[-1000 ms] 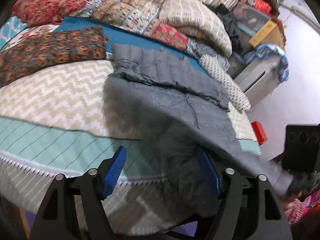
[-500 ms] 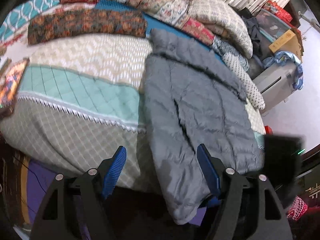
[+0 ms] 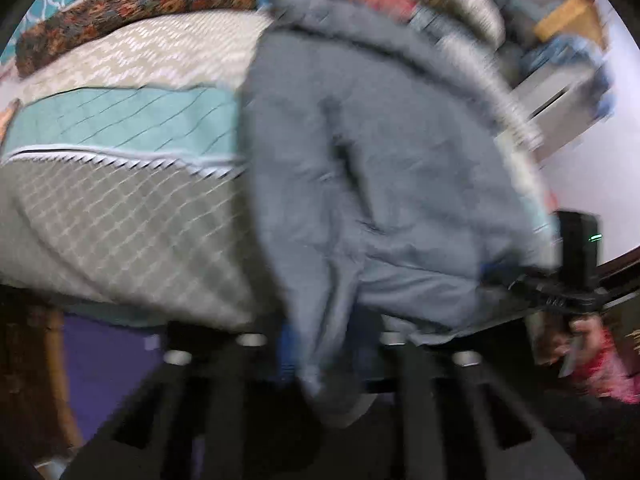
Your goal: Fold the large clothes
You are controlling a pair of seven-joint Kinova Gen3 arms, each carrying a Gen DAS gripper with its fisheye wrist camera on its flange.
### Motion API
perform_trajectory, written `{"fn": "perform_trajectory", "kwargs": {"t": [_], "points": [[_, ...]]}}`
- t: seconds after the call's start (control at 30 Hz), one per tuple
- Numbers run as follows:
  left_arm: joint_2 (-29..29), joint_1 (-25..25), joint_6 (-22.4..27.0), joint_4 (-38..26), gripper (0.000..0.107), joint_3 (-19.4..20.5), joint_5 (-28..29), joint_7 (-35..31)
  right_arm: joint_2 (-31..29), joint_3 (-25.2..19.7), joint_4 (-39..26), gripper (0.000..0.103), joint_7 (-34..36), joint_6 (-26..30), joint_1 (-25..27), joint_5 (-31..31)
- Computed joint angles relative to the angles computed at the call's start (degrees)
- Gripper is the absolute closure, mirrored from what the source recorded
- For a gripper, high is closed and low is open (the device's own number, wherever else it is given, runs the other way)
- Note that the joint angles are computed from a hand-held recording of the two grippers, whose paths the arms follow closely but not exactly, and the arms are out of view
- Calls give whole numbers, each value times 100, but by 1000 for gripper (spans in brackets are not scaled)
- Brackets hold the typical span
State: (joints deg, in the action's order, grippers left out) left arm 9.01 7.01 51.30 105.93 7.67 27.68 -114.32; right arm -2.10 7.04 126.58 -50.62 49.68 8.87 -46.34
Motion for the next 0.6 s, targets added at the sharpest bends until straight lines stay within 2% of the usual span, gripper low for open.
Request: {"fn": "perform_trajectory", "kwargs": {"t": [0.07,0.1,0.13,0.17,0.23,0.3,0.33,0.47,0.53,0.6], "points": [[185,445,14,-70,107,-335,-466,466,-173,384,102,103,-55,117,36,-235],[213,518,24,-105,107,-356,-627,686,-419,627,166,99,55,197,140,-312],[203,485,-8,-85,107,-285,-706,813,-684,800,237,98,257,285,337,-385],[161,345,-52,-40,107,-137,-710,846,-909,1004,299,93,370,406,495,-428],[104,171,-72,20,107,-9,-618,794,-1333,1429,337,77,480,728,918,-311],[140,55,94,-29,107,-4,-436,664,-1787,1881,381,49,485,866,1360,83],[173,16,177,-73,107,-1,-369,613,-1910,2028,347,46,414,901,1439,315],[323,-119,370,-208,107,-9,-134,506,-1811,3067,315,44,483,1229,1576,1079],[336,-147,338,-144,107,0,-27,446,-1645,3513,448,44,823,1375,1541,1135],[360,-67,277,-149,107,23,-62,533,-1427,3754,703,44,1154,1387,1501,997]]}}
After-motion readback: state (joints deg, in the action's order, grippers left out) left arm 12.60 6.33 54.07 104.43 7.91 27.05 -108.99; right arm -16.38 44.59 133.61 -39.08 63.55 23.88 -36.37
